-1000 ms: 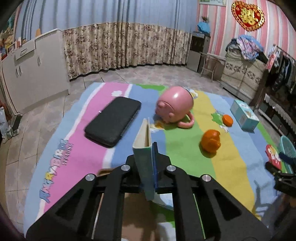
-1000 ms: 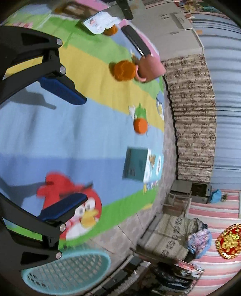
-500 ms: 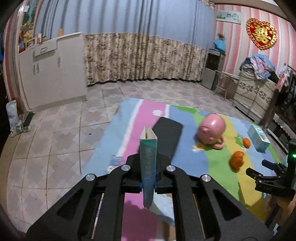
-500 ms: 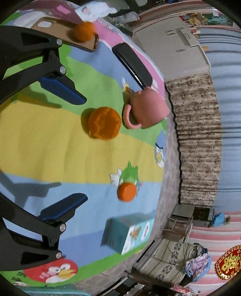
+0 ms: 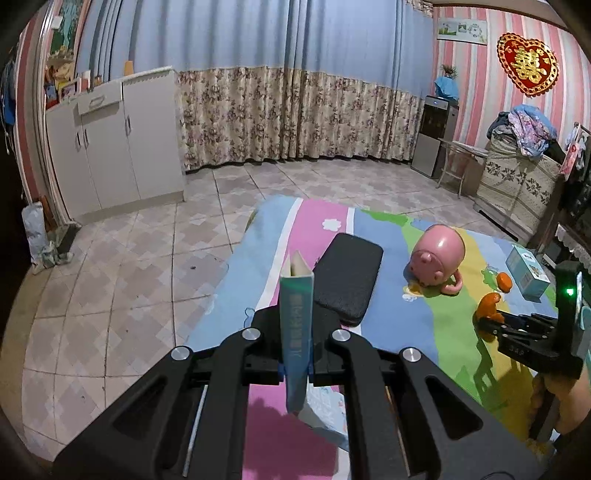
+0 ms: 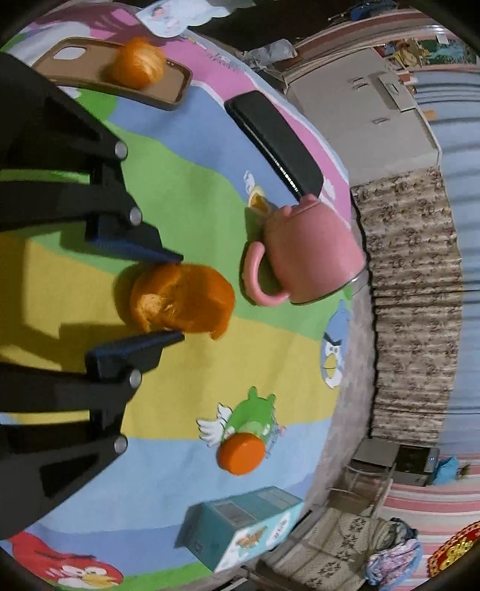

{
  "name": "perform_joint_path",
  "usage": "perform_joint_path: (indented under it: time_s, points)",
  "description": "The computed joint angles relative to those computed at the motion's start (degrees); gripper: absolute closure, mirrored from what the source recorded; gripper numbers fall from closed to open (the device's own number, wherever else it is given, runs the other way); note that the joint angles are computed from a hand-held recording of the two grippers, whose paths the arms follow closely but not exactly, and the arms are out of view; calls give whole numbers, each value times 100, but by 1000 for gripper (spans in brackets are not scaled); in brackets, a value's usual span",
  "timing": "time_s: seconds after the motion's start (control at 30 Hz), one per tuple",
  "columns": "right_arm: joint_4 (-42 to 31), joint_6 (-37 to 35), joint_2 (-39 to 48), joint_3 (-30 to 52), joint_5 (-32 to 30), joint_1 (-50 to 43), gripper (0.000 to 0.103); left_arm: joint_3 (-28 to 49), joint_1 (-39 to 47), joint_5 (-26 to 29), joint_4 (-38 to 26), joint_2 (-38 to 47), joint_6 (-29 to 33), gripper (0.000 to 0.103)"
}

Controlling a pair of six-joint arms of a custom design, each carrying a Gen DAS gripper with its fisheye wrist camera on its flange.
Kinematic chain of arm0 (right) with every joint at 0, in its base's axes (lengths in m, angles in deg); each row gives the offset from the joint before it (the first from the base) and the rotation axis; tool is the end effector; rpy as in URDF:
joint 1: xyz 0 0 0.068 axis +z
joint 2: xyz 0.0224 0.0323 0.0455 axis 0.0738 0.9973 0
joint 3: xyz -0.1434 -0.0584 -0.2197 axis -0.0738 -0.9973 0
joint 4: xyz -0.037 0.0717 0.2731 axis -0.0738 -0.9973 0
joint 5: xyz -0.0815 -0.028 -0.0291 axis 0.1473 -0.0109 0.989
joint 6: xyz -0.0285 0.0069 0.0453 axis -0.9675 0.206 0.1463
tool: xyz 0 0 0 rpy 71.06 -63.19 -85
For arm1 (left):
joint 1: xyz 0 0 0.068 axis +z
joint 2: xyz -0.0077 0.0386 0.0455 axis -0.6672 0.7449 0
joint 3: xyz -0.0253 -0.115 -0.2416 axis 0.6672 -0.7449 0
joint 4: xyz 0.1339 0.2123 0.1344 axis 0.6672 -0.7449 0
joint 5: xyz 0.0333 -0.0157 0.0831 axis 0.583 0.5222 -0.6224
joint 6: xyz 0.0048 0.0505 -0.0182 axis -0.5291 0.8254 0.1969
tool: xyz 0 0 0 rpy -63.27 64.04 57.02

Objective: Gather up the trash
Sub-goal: 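Grasp the orange peel with the right tool while the left tool holds the card, then carry the card and orange peel over the blue basket with both tools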

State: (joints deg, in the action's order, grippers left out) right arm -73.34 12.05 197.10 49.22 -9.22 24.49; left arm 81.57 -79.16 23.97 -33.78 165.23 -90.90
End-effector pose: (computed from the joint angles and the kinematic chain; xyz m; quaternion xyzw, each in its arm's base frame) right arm 0.4354 0.1716 -0.0087 -0.3269 0.8707 0.1547 0.3334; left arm 0.2159 -0.1296 0.0587 -0.2900 0.8369 0.1247 0.4472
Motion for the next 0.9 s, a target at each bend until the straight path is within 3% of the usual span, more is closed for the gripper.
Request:
perform_joint_path:
  time_s: [0.27, 0.47, 0.63, 0.8, 0.9]
  points:
    - [488, -287, -1017, -1147, -501, -812, 73, 924, -585, -523, -1141, -87, -175, 97]
    - [305, -796, -1711, -1655, -1083, -2216, 73, 2069, -1004, -588, -1129, 599, 244, 97]
    - [-95, -1225, -1781, -1354, -1432, -3487, 73, 3133, -1228, -411, -890, 1433, 588, 97]
    - [-672, -1261, -1263, -399, -1719, -4438, 73, 4568, -1435, -150, -689, 2511, 1074, 97]
    - [-771, -1179, -916, 154, -1771, -4810, 73, 5650, -1532, -36, -912, 3222, 1324, 97]
